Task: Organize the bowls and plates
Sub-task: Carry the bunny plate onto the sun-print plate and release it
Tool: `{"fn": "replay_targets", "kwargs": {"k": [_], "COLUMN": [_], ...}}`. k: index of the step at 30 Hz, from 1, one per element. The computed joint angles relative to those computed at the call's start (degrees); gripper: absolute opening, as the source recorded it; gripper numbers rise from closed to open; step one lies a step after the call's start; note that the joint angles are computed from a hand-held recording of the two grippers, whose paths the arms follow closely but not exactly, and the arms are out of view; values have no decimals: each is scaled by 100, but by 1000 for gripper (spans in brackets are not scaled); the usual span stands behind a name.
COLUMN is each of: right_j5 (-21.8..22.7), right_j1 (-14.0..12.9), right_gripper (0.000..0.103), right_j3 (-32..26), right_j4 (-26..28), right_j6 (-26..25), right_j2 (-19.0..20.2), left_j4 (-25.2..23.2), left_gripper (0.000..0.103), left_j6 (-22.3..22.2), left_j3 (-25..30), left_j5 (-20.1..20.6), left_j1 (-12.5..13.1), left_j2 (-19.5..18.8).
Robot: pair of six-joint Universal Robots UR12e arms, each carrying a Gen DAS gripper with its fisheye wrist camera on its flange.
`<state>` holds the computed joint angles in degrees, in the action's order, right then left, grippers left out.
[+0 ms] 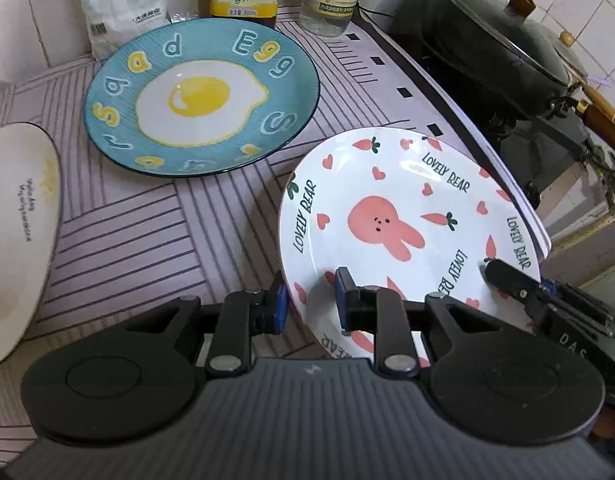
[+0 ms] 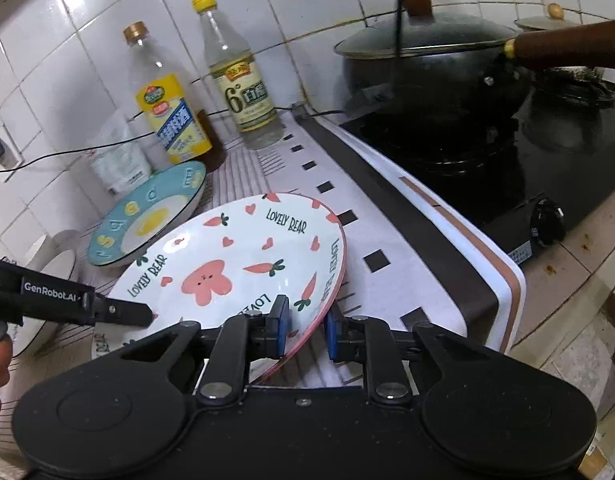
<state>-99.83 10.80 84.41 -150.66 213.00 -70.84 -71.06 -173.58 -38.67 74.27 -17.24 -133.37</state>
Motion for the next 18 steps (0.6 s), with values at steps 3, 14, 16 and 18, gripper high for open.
{"fn": "replay_targets", "kwargs": {"k": [3, 14, 16, 18], "right_j5": [90, 417, 494, 567], "right_j1": [19, 204, 239, 276], "right_gripper": [23, 24, 24, 24], "right_j3": [-47, -356, -474, -617], "right_j4": [14, 12, 68, 137], "right_j6": [-9, -226, -352, -494], "right_j2": [7, 28, 54, 97], "left_j4": [58, 369, 489, 608], "left_gripper": [22, 22, 22, 22], "left_j6": [57, -119, -229, -386], "left_j3": [-178, -870, -1037, -1208], "left_j5": [24, 146, 152, 158], "left_j1": [37, 257, 311, 377], "left_j2": [148, 794, 922, 1052]}}
